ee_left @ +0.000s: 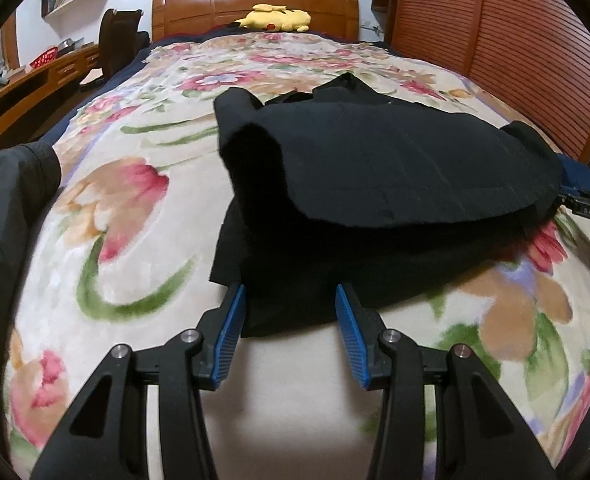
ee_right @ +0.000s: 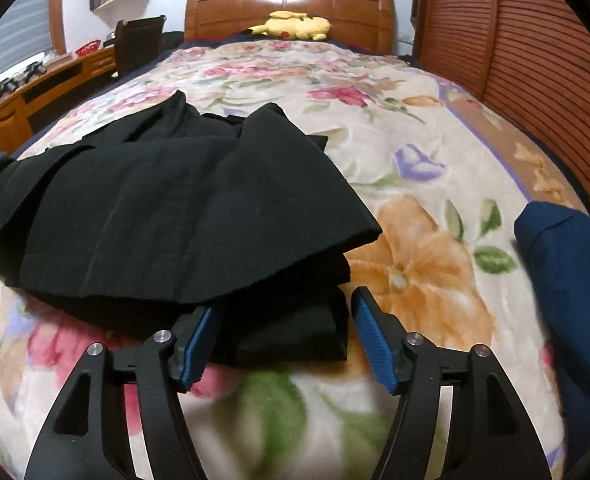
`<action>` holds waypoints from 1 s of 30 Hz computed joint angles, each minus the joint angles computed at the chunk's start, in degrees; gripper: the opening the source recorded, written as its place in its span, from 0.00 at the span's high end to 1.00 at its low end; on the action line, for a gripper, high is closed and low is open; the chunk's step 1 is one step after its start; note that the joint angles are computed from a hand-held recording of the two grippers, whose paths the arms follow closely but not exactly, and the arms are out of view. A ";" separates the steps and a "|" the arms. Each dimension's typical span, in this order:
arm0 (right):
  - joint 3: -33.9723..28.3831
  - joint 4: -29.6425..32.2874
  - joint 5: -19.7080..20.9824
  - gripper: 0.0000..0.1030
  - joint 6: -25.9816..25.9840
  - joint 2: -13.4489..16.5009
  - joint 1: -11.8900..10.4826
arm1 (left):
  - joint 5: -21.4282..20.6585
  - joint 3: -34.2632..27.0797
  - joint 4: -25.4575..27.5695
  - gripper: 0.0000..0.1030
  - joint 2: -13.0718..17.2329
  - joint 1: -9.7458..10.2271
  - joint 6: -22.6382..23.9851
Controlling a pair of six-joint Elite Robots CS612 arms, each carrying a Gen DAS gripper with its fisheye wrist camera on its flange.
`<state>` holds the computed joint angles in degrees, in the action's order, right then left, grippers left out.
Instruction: Fold large clothes
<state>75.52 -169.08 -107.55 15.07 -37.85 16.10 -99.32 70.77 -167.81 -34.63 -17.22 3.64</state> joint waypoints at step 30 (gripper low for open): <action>-0.46 1.46 7.87 0.88 -3.47 0.15 -0.08 | -3.06 -2.82 1.73 0.97 0.99 0.36 0.40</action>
<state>75.05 -167.62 -99.69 11.60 -37.70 16.03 -102.38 67.95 -166.07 -33.65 -16.86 4.04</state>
